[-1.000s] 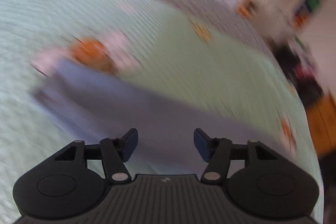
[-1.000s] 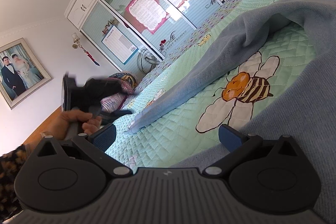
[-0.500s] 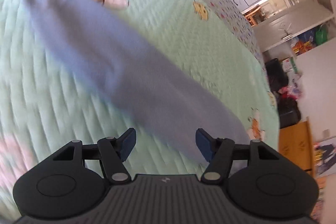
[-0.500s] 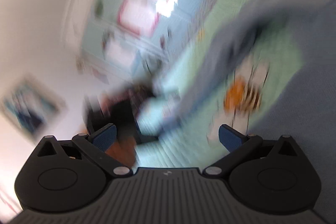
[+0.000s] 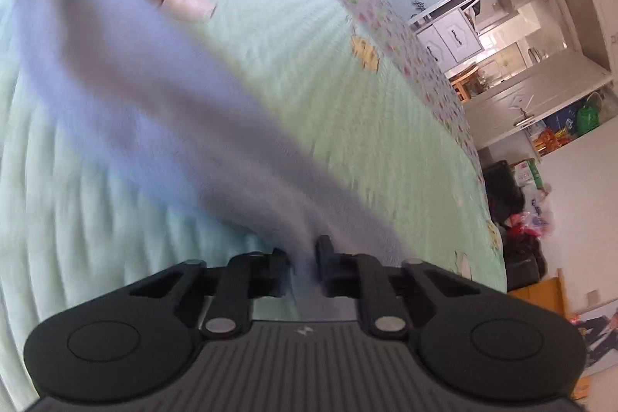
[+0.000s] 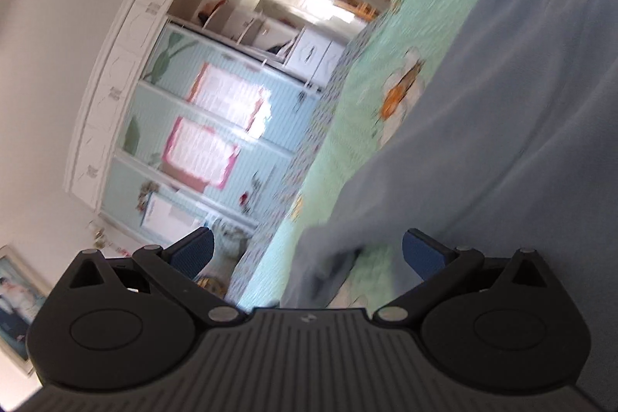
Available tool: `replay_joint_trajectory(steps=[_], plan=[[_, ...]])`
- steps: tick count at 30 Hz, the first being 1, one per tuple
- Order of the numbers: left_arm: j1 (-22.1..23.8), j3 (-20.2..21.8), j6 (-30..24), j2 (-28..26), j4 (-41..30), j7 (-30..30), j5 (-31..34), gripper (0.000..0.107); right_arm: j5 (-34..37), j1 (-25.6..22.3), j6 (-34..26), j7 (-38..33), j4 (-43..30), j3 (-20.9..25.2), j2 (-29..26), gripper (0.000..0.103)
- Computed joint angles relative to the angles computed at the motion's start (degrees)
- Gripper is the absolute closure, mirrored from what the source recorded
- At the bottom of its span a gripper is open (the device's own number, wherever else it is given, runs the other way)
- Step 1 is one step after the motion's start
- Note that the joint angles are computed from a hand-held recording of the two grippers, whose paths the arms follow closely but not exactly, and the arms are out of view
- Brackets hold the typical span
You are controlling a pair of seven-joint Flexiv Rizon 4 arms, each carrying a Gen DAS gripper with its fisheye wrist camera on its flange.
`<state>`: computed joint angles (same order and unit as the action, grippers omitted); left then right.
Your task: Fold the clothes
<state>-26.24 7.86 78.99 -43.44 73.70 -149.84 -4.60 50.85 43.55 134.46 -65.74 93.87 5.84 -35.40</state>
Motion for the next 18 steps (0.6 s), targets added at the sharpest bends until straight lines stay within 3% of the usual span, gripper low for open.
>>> replay_joint_trajectory(steps=[4, 6, 8, 12, 15, 17, 18], plan=[[0.24, 3.45, -11.32, -2.50, -11.15, 5.81, 5.24, 0.093, 8.86, 0.02, -1.47, -5.48, -2.04, -2.40, 0.72, 0.000], [1.40, 1.98, -15.42, -3.74, -15.00, 10.45, 7.61, 0.093, 18.79, 0.28, -4.20, -15.58, -5.25, -4.83, 1.47, 0.000], [2.10, 1.37, -18.85, -5.05, -18.15, 13.94, 9.68, 0.093, 23.50, -1.33, -5.61, -20.24, -6.84, -4.80, 1.50, 0.000], [3.24, 0.61, -21.23, -6.02, -20.50, 13.44, 10.80, 0.093, 23.56, -3.26, -5.63, -24.15, -8.16, -3.01, 0.55, 0.000], [2.56, 1.03, -18.13, -4.90, -20.70, 10.96, 12.13, 0.093, 25.20, -4.21, -5.39, -28.94, -10.09, -1.88, -0.30, 0.000], [1.05, 3.72, -19.37, -4.66, -22.62, 10.09, 15.20, 0.093, 24.99, -5.14, -4.88, -29.96, -10.53, -0.71, -0.64, 0.000], [-0.66, 6.33, -23.71, -4.91, -25.23, 9.11, 19.27, 0.093, 23.66, -5.71, -4.24, -28.66, -10.16, 0.10, -0.82, 0.000]])
